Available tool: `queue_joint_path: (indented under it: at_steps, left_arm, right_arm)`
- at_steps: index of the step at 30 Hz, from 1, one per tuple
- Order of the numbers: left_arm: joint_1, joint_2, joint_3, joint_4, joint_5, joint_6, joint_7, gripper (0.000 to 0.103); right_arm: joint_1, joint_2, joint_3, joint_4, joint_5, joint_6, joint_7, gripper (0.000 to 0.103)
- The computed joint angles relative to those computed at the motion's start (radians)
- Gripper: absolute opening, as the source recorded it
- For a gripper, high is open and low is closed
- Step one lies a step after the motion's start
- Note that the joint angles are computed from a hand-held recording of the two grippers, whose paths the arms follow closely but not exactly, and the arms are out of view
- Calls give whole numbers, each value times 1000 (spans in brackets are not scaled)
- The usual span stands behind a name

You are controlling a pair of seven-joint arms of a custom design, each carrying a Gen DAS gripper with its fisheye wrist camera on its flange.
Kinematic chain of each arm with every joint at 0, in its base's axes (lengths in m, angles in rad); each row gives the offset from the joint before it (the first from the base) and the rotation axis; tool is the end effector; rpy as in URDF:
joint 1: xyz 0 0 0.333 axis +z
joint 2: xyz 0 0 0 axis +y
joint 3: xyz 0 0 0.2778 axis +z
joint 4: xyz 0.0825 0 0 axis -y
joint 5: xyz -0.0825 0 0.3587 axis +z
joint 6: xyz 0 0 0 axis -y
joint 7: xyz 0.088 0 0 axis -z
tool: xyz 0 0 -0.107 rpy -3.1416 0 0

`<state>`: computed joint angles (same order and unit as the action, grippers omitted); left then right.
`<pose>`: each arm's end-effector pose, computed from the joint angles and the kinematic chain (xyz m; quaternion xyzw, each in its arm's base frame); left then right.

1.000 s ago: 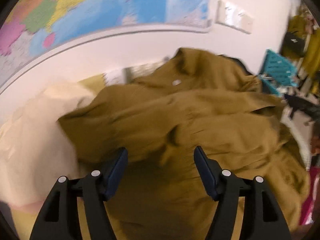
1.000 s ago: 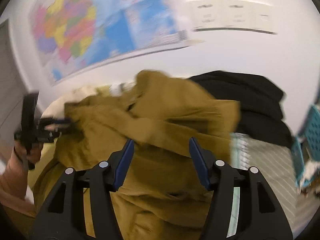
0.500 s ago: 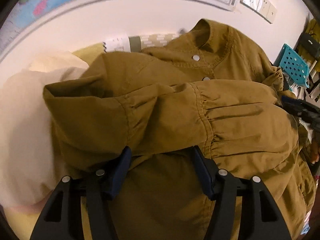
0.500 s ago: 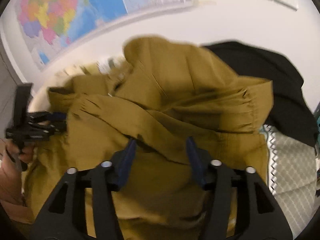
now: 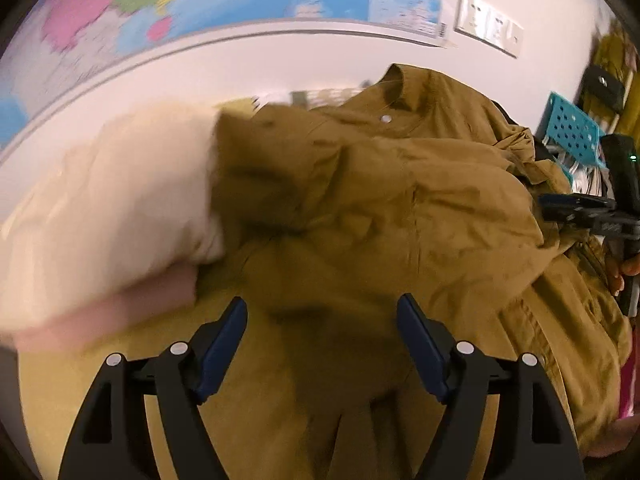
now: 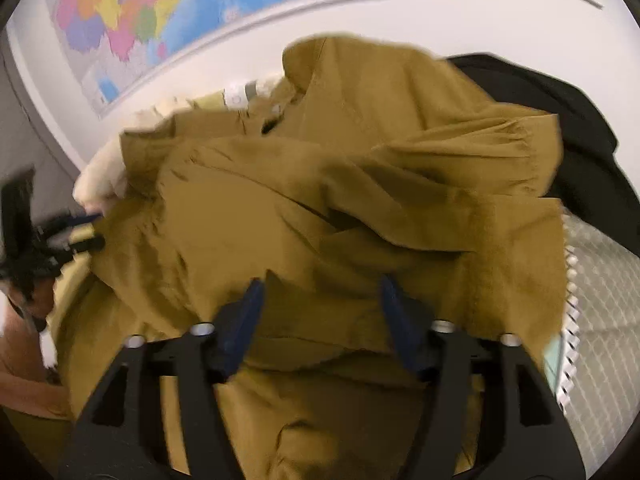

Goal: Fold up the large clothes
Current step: 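Open both tools and pull them back from the folded shirt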

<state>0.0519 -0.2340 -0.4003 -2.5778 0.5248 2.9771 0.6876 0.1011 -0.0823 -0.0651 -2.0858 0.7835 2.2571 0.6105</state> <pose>0.4199 -0.1892 0.3785 -0.6766 0.6613 -0.2498 0.2060 0.5340 0.0377 0.4668 -0.8210 0.4541 -0.0066 0.3461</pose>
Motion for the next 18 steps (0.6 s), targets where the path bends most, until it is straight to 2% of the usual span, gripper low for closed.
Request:
queue_joint_path:
  at_steps: [2,4,6,9,12,14,16,18]
  left_arm:
    - [-24,-57,16,-62,-40,16,-1,78]
    - [-22,-96,2,-104,-67,25,8,78]
    - [-75,-143,35,-165,-137,45,59,79]
    - [-198,-181,134,-239,-255,78,155,82]
    - [-235,-206,143,-283,-317,88,185,82]
    - [-273,-217,168,-308,-365,102,212,82]
    - [-278,-221,154,-321,-399,113,217,82]
    - [-314,-226,167,-341,-443,127,234,83]
  right_arm:
    - [-12,-42,-26,-19,70,-37,-52,72]
    - [-33,-109,-60,-57,96,-71,-58,79]
    - [-54,-144,-103,-76,115,-143,-53,80]
    - [-97,-203,-145,-135,88,-185,-24,86]
    - [-131,-273,-174,-222,33,-195,-1,86]
    - [-144,-308,-208,-264,25,-236,-1,88]
    - [-166,-349,-229,-313,2,-260,5,90]
    - [-182,-378,-252,-346,-19,-291,14,91]
